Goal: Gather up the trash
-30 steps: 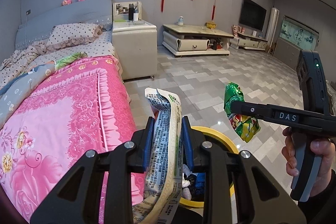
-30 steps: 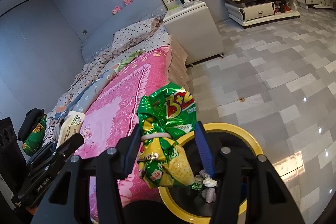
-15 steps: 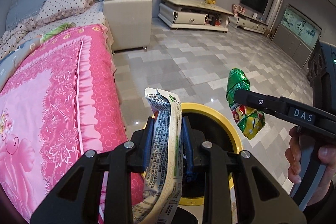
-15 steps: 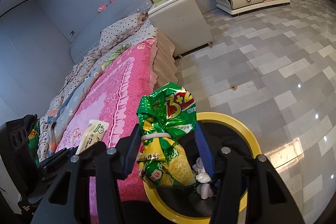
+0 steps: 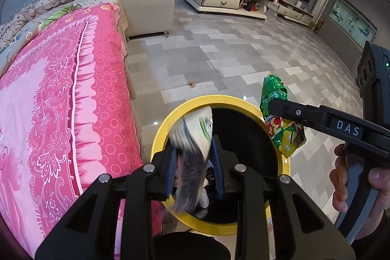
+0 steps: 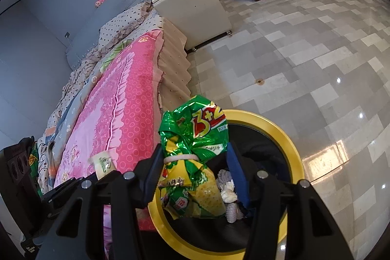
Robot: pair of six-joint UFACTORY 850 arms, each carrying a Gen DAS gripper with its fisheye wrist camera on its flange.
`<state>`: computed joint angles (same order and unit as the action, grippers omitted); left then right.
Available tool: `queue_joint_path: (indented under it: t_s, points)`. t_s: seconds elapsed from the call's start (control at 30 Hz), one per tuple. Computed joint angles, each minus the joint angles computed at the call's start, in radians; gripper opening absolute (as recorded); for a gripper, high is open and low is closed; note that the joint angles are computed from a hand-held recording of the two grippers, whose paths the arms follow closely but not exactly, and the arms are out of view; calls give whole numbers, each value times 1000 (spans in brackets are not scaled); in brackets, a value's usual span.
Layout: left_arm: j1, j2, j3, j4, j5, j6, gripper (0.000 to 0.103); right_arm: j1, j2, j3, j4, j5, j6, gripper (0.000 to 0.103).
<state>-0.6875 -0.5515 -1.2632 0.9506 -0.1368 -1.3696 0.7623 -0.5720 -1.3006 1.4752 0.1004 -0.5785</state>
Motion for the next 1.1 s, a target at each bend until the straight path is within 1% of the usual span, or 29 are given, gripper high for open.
queue_joint_path:
  t_s: [0.03,0.07,0.13,0.2,0.23,0.27,0.3,0.33,0.4,0.43,0.5,0.57,0.7,0.77,0.93,1.1]
  points:
    - [1,0,1,7,2,-7,25,1,-2,-2,47,5,-46,49]
    - [2,0,2,5,2,-7,25,1,-2,-2,52,4,-51,49]
    - [5,0,2,-24,4,17,25,0,0,4,8,4,1,50]
    - [9,4,6,-79,13,64,28,1,1,7,34,9,-22,50]
    - [9,7,10,-70,16,52,32,1,2,8,59,14,-43,51]
    - [9,11,15,-25,20,7,37,2,3,9,94,18,-74,51]
    - [8,15,19,24,22,-42,38,2,1,5,151,18,-127,59]
    - [8,20,25,59,27,-76,39,1,2,6,172,18,-144,64]
    - [8,30,34,99,34,-118,43,1,4,12,155,22,-119,64]
    - [8,34,38,145,32,-163,44,2,6,13,188,26,-149,64]
    - [9,43,47,192,29,-212,44,6,8,16,217,38,-173,64]
    - [14,53,57,226,30,-254,44,7,12,20,195,38,-146,64]
    - [20,83,89,418,23,-453,44,16,20,18,204,47,-154,64]
    - [25,106,112,557,15,-596,44,22,25,16,206,51,-159,64]
    - [42,170,182,753,-15,-803,44,43,20,-15,304,60,-274,64]
    - [70,251,268,845,-49,-914,44,69,-5,-75,469,72,-461,64]
